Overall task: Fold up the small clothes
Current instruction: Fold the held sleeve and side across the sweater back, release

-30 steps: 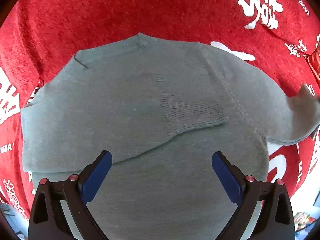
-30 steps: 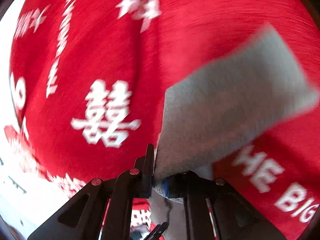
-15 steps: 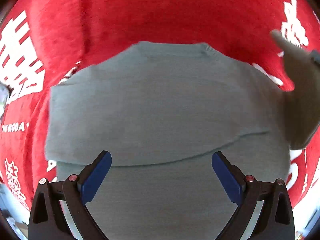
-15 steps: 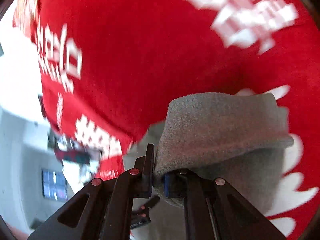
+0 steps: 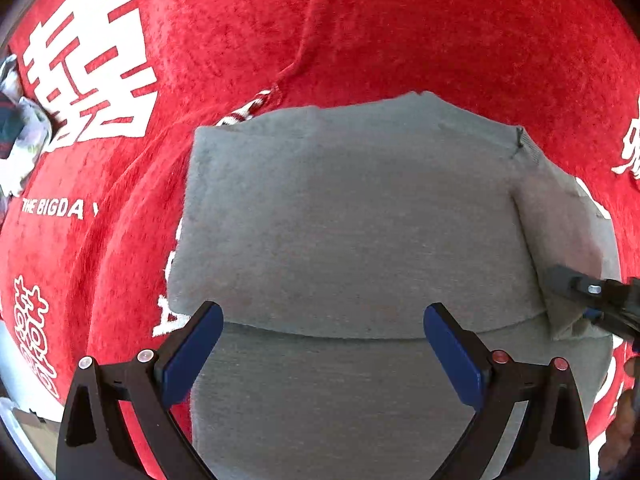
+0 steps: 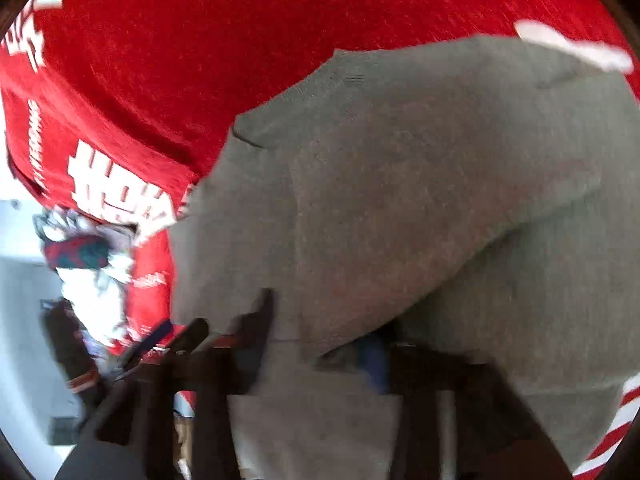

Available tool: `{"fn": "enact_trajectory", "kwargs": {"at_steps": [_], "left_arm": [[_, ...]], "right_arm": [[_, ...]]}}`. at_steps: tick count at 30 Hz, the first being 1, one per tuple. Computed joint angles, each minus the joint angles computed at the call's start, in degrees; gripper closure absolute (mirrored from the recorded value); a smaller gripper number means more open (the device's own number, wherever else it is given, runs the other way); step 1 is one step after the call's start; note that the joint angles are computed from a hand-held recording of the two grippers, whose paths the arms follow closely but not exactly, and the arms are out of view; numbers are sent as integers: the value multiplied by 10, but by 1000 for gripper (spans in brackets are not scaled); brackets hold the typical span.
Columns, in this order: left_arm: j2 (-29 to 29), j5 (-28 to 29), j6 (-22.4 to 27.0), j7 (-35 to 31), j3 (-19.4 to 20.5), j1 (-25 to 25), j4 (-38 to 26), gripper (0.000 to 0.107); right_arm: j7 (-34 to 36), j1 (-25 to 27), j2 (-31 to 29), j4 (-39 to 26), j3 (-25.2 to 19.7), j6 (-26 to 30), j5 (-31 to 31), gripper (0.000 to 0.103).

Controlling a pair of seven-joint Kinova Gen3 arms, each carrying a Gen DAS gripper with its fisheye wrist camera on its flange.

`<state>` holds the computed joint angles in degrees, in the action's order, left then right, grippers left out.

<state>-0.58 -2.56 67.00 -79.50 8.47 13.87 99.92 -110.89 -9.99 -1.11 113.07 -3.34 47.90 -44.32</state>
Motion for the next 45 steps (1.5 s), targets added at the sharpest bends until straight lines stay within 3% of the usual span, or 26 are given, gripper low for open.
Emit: {"fn": "enact_trajectory", "kwargs": {"at_steps": [4,8,9,10,11,18,20,22,24,26,27,28,31,36,38,41,42,43,45], "left_arm": [[2,31,-4,-31,-18,-20,2,6],[2,51,-9,-55,-30,-41,1,6],[2,60,-9,-63,-35,-48,-1,6],[4,77,-9,-78,-43,-58,-3,6],[4,91,-8,-89,-48,-67,-5,6],[-4,161,5,-152,-77,-124,-15,6],[-4,168,10,-162,-81,-135,-15,6],[-4,181,15,-176,-86,-145,-12,6],[-2,193,20,-188,-89,-153,-10,6],[4,216,29,-206,-92,-161,-8,6],[8,229,35,-214,-92,-164,-8,6],[13,242,40,-221,-91,-166,-8,6],[25,259,47,-229,-80,-162,-10,6],[48,274,56,-222,-60,-143,-13,7],[52,275,54,-212,-56,-136,-14,18],[65,283,69,-207,-52,-132,-23,53],[68,286,72,-210,-51,-131,-24,75],[71,286,76,-213,-49,-130,-27,93],[65,281,71,-212,-46,-124,-29,97]], "right_arm": [[-82,22,-48,30,3,-27,33,49],[-149,16,-47,46,24,-67,35,49],[-166,14,-37,34,16,-72,50,62],[-179,21,-25,11,-1,-67,73,95],[-184,18,-15,-16,-11,-57,96,96],[-99,-151,89,-201,-3,12,257,96],[-98,-183,132,-253,-21,58,304,95],[-116,-183,164,-288,-65,105,343,92],[-121,-180,169,-295,-77,133,348,87],[-112,-168,151,-275,-78,129,316,63],[-109,-163,136,-256,-76,116,305,45],[-113,-159,119,-241,-70,111,295,40],[-113,-160,63,-174,-15,102,230,40],[-182,-55,-40,-42,-19,97,142,40],[-228,-12,-93,11,-10,92,131,40],[-254,20,-151,89,17,33,93,40],[-260,23,-161,106,28,15,85,40],[-265,30,-165,112,32,5,85,54],[-265,23,-160,99,44,15,111,96]]}}
